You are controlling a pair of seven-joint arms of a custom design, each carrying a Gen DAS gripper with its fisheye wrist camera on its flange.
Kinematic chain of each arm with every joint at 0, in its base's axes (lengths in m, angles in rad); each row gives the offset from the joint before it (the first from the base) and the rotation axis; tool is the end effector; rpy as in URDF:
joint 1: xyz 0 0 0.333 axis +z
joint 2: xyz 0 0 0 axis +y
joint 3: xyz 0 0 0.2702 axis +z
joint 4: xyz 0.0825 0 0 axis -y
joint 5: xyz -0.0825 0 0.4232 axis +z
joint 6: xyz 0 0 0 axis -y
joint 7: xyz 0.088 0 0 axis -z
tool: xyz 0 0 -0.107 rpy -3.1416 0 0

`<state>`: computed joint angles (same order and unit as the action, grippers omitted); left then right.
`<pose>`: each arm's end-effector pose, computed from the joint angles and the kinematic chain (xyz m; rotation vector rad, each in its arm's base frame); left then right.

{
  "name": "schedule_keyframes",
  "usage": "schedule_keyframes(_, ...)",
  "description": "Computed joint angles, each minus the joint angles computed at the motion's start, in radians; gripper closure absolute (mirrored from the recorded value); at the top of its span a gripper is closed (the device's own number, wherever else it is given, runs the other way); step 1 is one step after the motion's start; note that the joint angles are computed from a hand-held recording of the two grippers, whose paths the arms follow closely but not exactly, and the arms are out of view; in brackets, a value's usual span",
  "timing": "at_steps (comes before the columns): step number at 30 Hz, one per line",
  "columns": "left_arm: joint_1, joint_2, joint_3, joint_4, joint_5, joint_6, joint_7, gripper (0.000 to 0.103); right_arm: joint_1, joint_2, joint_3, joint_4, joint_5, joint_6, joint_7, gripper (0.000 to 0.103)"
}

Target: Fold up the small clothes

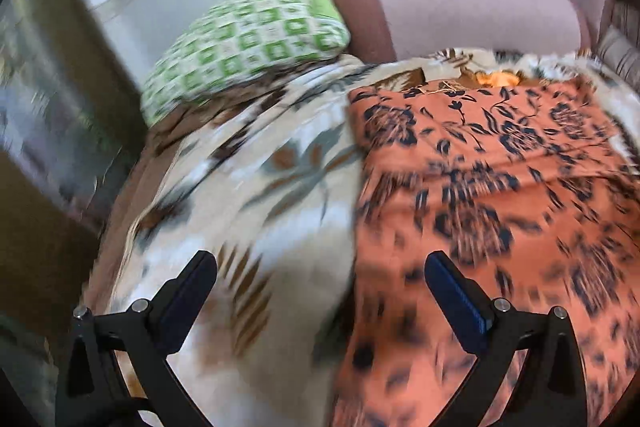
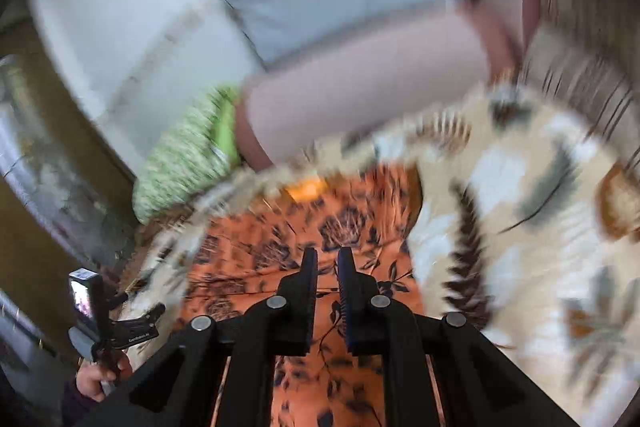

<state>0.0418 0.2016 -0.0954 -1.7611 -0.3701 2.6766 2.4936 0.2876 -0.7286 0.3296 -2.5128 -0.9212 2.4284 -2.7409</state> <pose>0.6930 -0.0221 0.4710 -1.0574 2.2638 -0.6791 0.3683 0.2675 0.5326 -0.7849 1.9647 -0.7678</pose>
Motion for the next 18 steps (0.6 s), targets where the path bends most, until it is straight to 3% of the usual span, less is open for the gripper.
schedule_keyframes(2,0.035,-0.073,0.017,-0.082,-0.039,-0.018,0.016,0.000,0.041,-0.085,0.070,-0.034,0.044,-0.111,0.081,0.024)
schedule_keyframes(3,0.045,-0.100,0.029,-0.113,-0.033,-0.031,0.013,0.000,0.064,-0.104,0.096,-0.041,0.080,-0.166,0.132,0.000)
schedule_keyframes(4,0.055,-0.121,0.041,-0.140,-0.015,-0.039,0.002,0.000,0.081,-0.124,0.104,-0.061,0.084,-0.171,0.176,0.000)
schedule_keyframes(7,0.080,-0.161,0.065,-0.190,0.050,-0.091,-0.029,0.000,0.181,-0.147,0.054,-0.138,0.187,-0.152,0.226,0.000)
schedule_keyframes(11,0.118,-0.202,0.085,-0.228,0.091,-0.152,-0.048,0.000,0.266,-0.196,-0.007,-0.268,0.295,-0.038,0.293,0.000)
schedule_keyframes(13,0.134,-0.213,0.091,-0.234,0.090,-0.181,-0.044,0.000,0.269,-0.193,-0.015,-0.311,0.317,0.038,0.335,0.006)
schedule_keyframes(18,0.165,-0.181,0.102,-0.161,0.079,-0.336,-0.097,0.000,0.282,-0.191,-0.007,-0.371,0.362,0.092,0.390,0.023)
